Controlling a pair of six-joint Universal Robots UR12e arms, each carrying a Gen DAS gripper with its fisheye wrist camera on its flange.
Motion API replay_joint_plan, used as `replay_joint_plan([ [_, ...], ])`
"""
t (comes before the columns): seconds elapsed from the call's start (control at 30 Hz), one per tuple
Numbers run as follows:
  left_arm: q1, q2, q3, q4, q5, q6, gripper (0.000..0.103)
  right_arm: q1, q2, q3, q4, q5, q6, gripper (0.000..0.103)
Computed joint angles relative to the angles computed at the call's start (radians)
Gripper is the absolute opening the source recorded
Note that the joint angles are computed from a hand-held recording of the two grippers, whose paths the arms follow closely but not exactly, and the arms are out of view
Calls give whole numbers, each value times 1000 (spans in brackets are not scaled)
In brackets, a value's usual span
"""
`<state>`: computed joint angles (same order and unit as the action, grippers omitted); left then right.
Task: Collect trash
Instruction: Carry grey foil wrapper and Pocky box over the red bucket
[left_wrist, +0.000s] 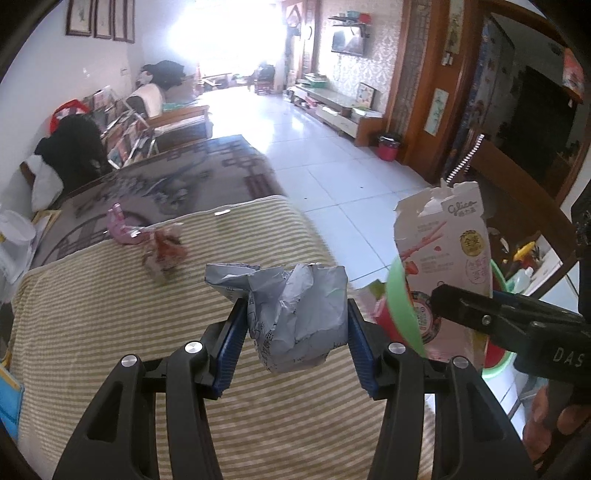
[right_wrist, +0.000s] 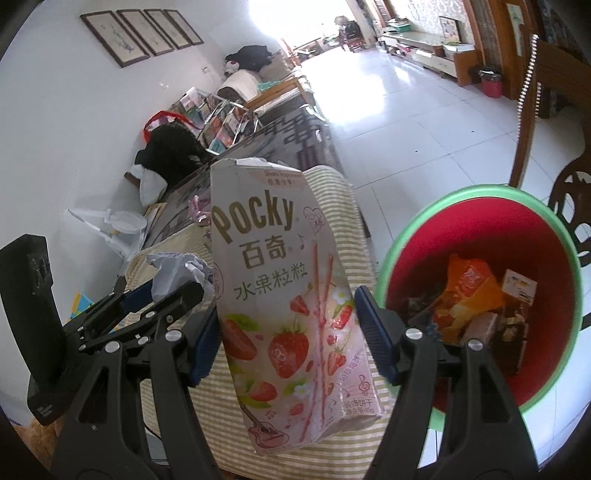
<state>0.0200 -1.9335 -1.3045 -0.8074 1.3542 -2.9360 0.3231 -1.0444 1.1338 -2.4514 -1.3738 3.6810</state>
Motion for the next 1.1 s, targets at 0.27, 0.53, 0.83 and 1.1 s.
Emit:
replay_joint_plan([
  [0.27, -36, -21, 35, -30, -29, 26, 49, -32, -52, 87, -37, -50, 58, 66],
  [0.53, -64, -53, 80, -88, -66, 46, 49, -71, -104, 177, -46, -95, 120, 67],
  [0.83, -102, -121, 170, -231, -113, 92, 50, -105, -133, 226, -49, -119, 153, 66],
  [1.1, -129, -170, 241, -327, -159, 133, 50, -124, -150, 248, -56, -145, 178, 66],
])
